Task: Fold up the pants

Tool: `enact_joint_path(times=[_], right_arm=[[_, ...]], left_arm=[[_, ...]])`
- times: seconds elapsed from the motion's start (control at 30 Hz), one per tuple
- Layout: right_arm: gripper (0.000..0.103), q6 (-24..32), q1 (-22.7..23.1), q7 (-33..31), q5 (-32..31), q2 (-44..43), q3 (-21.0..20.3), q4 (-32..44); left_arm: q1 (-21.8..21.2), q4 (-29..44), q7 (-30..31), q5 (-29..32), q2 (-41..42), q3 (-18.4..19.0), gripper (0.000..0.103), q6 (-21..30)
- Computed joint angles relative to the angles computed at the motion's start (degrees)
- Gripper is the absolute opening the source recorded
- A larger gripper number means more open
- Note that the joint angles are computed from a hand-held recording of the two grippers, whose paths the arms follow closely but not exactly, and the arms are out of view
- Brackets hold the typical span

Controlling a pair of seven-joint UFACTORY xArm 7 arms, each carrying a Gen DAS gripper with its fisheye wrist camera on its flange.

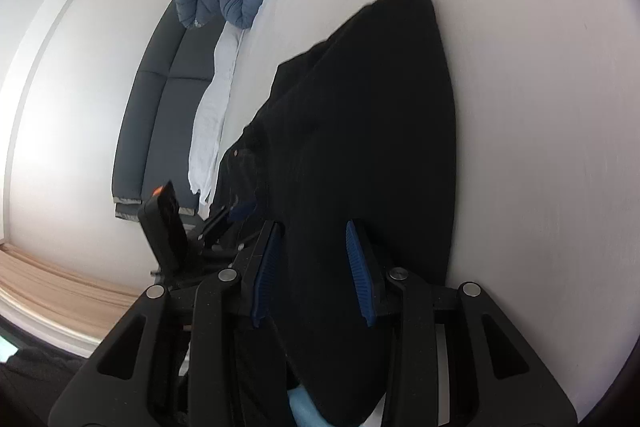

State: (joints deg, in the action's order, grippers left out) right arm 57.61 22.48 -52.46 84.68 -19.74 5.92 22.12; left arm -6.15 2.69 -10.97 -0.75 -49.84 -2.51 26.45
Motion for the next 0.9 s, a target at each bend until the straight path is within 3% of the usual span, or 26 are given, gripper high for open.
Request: enact_joint_path(times=[0.23, 0.33, 0.43, 0.6, 0.9], right_arm=[[0.032, -0.27, 2.49, 4.02, -3.21, -15.68, -1.03, -11.32], [0.032, -1.84, 3.53, 1.81, -0.32, -14.39, -0.79, -11.55], [0.031, -7.75, 6.57, 0.81, 2.1, -14.15, 3.79, -10.09], [0.031, -12.16, 9.29, -0.27, 6.2, -15.56, 4.79, -11.22], [0.031, -21.56, 13.77, 1.66, 7.62, -17.21, 9.33, -10.67]], left_arm=[[0.61, -0.77, 0.79, 0.1, -1.32, 0.59, 0.084, 0.38], [0.44, -0.91, 0.3, -0.05, -2.34, 0.14, 0.084, 1.17], [0.16, -1.16, -0.51, -0.08, -3.42, -0.33, 0.084, 1.88], [-0.04, -2.11, -1.19, 0.17, -5.32, -0.55, 0.084, 2.49], [-0.08, -4.21, -2.9, 0.4, -9.13, -0.87, 0.085, 2.9]])
